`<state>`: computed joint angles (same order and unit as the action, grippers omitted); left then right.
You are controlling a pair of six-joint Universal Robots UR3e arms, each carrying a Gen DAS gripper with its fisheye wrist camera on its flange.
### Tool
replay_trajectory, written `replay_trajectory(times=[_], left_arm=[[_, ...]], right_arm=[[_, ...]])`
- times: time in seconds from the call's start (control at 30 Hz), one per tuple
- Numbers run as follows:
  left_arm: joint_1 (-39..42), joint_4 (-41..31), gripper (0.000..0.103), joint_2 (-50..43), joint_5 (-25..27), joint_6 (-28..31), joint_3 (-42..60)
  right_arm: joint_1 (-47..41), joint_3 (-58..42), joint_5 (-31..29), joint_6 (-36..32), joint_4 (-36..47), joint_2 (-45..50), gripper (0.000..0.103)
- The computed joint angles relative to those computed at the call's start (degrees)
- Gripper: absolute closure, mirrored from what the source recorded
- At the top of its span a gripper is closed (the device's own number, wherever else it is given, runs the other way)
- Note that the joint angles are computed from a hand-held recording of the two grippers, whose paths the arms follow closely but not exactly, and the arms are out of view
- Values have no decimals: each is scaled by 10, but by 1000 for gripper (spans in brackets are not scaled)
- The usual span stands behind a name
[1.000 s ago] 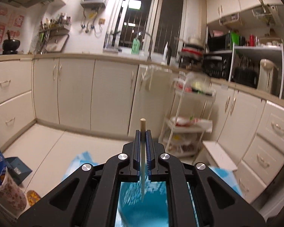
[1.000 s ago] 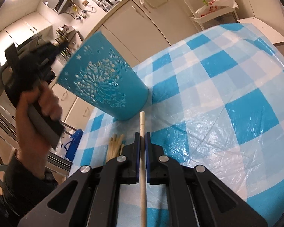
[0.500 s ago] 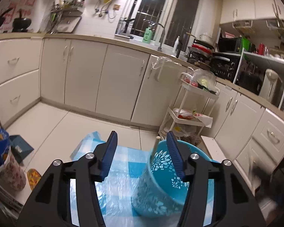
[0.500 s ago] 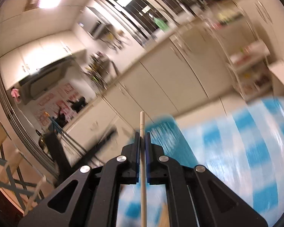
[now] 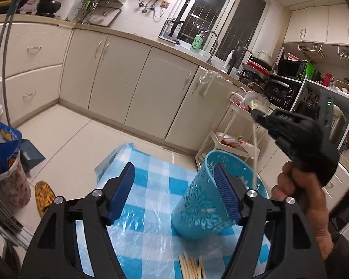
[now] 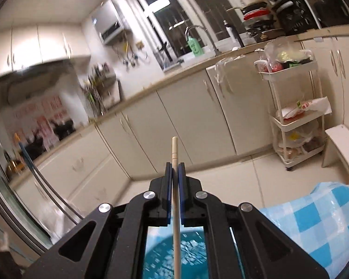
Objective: Organize utensils
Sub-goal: 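Lift the stick with the right gripper and drop it into the teal cup, then move the open right gripper back down to the stick pile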
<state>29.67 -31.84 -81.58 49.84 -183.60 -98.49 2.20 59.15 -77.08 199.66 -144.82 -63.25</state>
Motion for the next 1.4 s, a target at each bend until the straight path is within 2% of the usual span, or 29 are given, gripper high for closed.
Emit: replay_trajectory(times=[0.17, 0.3, 0.33, 0.43, 0.53, 0.67, 0.8, 0.9, 1.0, 1.2, 1.3, 1.37, 1.4], left_arm=[[18, -36, 35, 27, -17, 17, -30], [32, -79, 35, 60, -25, 36, -52], [37, -89, 35, 70, -27, 42, -58], [61, -142, 35, 112, -37, 74, -79], [84, -207, 34, 154, -47, 114, -93], [112, -297, 33, 215, -58, 170, -113], [55, -341, 33, 219, -10, 221, -115], [-38, -298, 33, 181, 60, 226, -115], [-152, -214, 38, 123, 151, 211, -116], [-287, -129, 56, 16, 280, 185, -85], [-307, -122, 67, -16, 309, 179, -67], [-306, -136, 83, -27, 307, 177, -57], [-306, -141, 86, -34, 308, 174, -54]], right_arm=[[3, 49, 4, -28, 12, -25, 97], [-11, 121, 31, -49, 18, -89, 96], [-15, 143, 36, -53, 17, -110, 92], [-49, 237, 65, -52, 12, -203, 81], [-96, 343, 95, -57, 27, -319, 80], [-156, 476, 131, -109, 145, -488, 80], [-203, 565, 145, -168, 296, -620, 80], [-224, 607, 144, -188, 368, -688, 80], [-255, 630, 155, -211, 431, -738, 80], [-312, 642, 186, -277, 527, -804, 75], [-349, 644, 203, -308, 575, -830, 73], [-375, 643, 213, -332, 608, -844, 72], [-385, 642, 217, -341, 620, -848, 72]])
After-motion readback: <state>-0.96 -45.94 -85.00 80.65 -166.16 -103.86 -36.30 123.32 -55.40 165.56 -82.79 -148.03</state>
